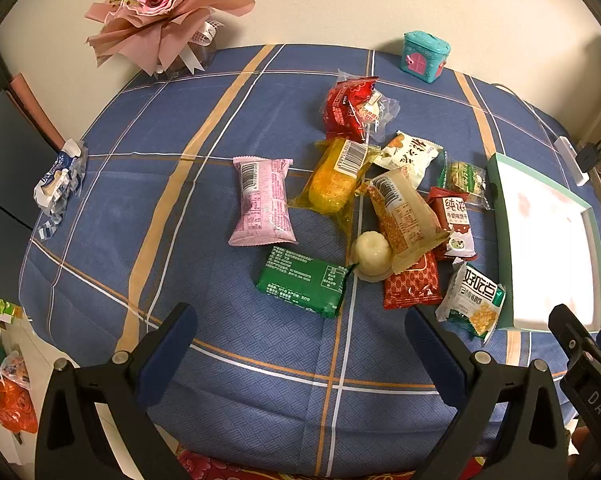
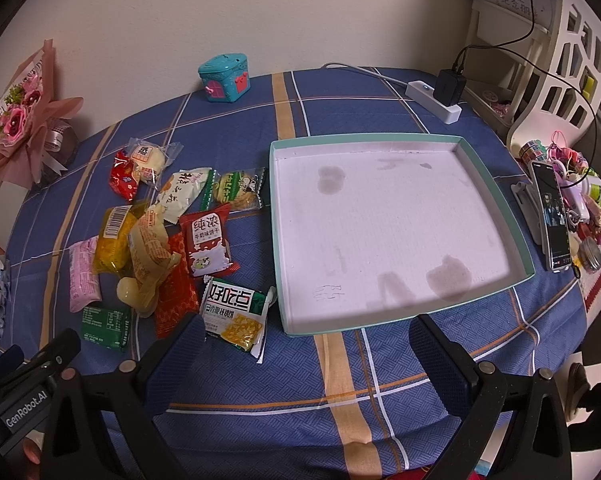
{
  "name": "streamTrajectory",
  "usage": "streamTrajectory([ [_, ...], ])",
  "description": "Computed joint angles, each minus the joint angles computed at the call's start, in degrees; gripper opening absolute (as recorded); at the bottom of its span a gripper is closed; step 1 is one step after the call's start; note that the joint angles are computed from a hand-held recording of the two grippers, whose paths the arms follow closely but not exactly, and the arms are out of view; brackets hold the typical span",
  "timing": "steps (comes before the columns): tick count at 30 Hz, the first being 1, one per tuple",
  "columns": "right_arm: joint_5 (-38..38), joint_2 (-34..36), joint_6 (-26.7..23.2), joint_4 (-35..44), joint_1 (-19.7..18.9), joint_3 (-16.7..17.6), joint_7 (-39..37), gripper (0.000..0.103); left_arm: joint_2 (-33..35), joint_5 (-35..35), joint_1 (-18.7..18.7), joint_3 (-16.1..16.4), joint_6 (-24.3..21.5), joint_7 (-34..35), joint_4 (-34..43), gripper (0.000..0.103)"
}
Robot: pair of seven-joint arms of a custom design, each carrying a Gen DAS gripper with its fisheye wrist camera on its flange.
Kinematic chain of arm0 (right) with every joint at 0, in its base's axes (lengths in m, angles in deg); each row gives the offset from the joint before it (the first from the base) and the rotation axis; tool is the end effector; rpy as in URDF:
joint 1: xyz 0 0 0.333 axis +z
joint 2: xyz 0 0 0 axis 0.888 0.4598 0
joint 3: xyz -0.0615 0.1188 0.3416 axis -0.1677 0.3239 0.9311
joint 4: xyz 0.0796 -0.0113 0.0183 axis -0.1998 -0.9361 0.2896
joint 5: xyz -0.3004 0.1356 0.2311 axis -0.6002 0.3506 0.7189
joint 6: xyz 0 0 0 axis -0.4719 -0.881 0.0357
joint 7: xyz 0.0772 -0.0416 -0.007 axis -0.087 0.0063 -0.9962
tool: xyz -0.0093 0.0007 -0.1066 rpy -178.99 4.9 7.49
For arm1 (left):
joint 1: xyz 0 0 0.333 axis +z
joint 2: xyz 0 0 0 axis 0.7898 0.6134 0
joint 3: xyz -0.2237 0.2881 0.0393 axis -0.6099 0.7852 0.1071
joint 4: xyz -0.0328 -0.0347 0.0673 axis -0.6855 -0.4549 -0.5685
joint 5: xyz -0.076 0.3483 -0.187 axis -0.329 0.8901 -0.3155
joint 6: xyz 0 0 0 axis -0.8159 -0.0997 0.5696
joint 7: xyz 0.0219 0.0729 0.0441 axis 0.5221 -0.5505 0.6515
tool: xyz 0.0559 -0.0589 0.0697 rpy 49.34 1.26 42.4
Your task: Organize snacks
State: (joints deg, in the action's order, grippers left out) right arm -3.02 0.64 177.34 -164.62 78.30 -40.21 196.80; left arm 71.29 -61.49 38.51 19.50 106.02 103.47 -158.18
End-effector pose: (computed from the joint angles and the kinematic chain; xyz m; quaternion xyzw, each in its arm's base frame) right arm 0.3986 0.2081 0.5216 -0.4873 0.8398 -0.2090 0.1164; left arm 0.4457 -0.2545 0.5395 -0.6484 0.7333 -0.1318 0.1564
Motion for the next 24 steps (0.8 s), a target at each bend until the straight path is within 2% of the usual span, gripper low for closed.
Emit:
streamTrajectory([
  [24,0.0,0.1,0.1,0.0,0.1,-0.1,0.0,0.103,-0.1,-0.1,0.1,0.1,1.1,0.0,-0.7,0.103],
])
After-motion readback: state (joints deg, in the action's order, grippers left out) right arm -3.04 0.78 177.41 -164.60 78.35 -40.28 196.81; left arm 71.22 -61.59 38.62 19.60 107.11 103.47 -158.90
